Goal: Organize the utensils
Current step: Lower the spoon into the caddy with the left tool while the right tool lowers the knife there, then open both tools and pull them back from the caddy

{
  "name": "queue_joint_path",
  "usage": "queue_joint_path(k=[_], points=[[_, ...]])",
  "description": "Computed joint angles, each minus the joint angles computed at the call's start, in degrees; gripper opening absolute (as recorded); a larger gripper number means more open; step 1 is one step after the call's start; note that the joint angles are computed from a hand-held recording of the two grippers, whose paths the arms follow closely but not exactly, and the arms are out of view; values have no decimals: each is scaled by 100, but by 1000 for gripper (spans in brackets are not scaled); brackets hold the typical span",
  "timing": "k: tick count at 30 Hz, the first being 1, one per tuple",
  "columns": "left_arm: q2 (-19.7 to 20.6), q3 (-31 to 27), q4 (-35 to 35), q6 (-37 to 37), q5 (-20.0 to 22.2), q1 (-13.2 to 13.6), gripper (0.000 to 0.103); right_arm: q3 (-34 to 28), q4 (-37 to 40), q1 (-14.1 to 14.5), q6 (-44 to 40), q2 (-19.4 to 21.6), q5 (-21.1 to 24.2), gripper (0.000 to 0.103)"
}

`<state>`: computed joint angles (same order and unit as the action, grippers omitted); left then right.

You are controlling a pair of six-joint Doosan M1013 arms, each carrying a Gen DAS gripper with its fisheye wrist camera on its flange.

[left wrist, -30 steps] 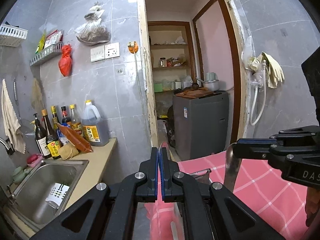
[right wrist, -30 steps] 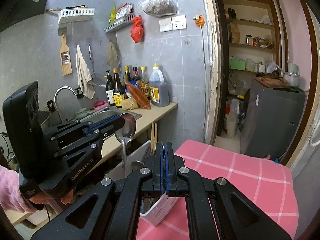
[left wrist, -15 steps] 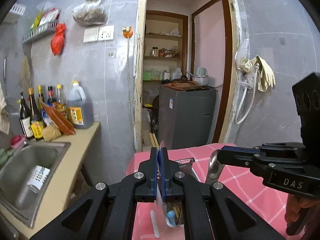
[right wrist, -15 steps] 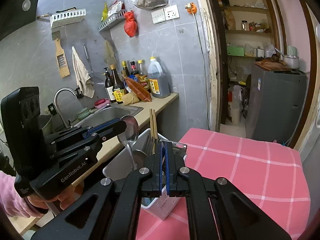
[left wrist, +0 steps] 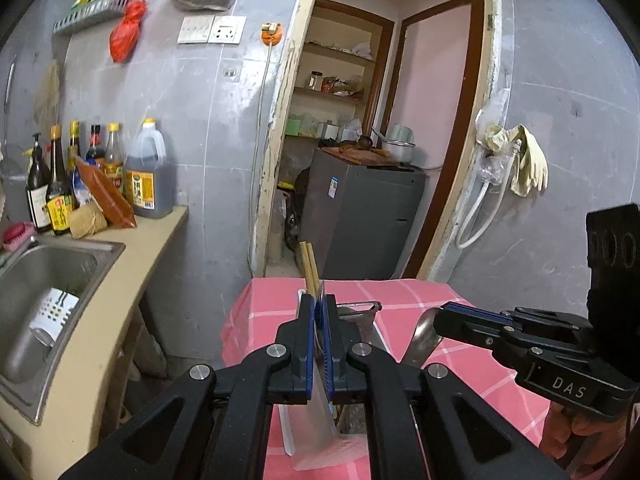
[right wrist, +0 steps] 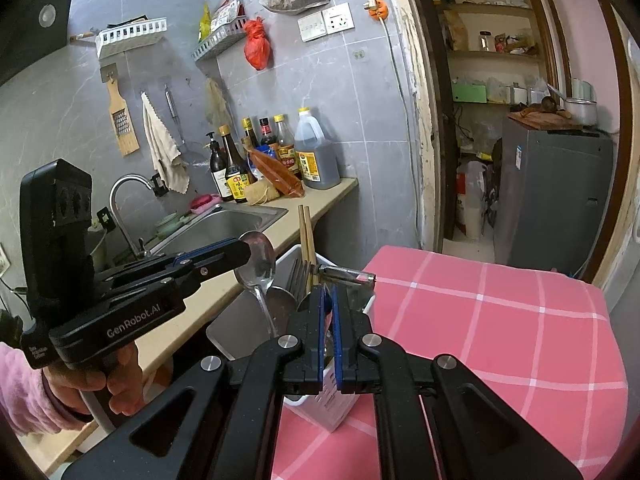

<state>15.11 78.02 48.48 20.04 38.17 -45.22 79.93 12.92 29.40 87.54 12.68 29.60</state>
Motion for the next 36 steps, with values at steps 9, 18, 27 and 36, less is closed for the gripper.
queue_joint_path(k=[9, 18, 27, 36], points=[[-65, 63, -399, 34, -179, 59, 6, 28, -88, 6, 141, -27, -54, 5], [-177, 184, -156, -386, -292, 11, 34, 169, -861, 67, 940, -169, -267, 5], [-216, 164, 211, -549, -24, -130, 58, 490, -2487, 139, 2860, -442, -600, 18], [-244, 141, 546, -661, 207, -297, 82, 826, -4164, 188, 4639, -788, -625, 48]])
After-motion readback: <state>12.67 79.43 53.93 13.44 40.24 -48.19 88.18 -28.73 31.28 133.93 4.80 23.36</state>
